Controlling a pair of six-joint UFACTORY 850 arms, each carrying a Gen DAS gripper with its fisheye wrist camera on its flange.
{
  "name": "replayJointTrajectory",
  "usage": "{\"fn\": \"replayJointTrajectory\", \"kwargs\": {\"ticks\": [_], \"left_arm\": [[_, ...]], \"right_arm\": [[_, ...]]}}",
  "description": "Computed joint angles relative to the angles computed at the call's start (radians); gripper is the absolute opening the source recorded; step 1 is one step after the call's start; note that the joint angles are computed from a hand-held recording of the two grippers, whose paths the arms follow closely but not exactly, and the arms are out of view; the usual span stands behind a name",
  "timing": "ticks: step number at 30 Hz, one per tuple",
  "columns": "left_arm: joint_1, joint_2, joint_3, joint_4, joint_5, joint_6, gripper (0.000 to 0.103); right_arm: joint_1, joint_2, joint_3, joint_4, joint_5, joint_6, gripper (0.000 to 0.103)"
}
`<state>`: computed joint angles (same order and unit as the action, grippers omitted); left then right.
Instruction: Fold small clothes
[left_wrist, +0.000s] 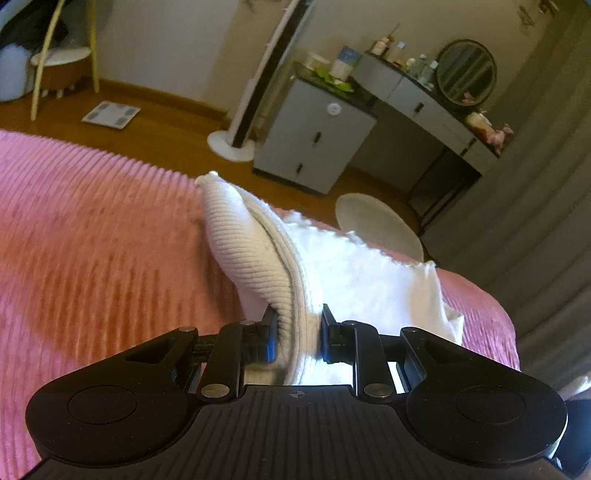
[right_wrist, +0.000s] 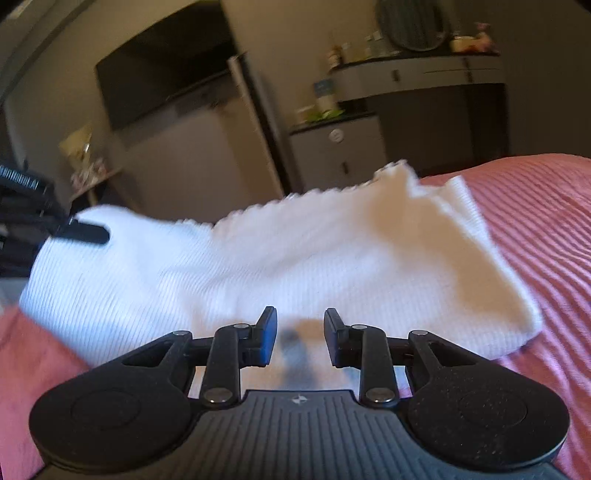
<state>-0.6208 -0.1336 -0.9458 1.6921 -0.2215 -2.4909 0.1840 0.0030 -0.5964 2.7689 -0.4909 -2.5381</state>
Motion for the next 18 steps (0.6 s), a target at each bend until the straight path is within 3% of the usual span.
{"fn": "replayJointTrajectory", "kwargs": {"ticks": [3,6,9,13,18], "left_arm": [[-0.016,-0.012,-0.021,0.017,-0.006,0.001,0.024],[-0.029,-0.028,-0.039,0.071,-0.003,-0.047,0.024],[-0.052,-0.05,-0.072,0.019,-0.017,0.025,0.024],[-0.079,-0.098,-0.129,0.062,-0.009,0.02,0.024],[-0.131,-0.209,-0.246,-0.068,-0.003,0.207,0.024]], "right_arm": [[-0.017,0.002,0.007,-0.012,-0.025,0.042,0.027],[-0.01,-0.007,-0.004,-0.027,0.007,0.037,0.027],[-0.023,-0.003,-0.004,-0.014,0.01,0.057,0.027],[-0.058,0.007,0.006,-0.004,-0.006,0.096,0.027],[-0.101,0.003,0.012,-0.065,-0.035,0.209,0.027]]}}
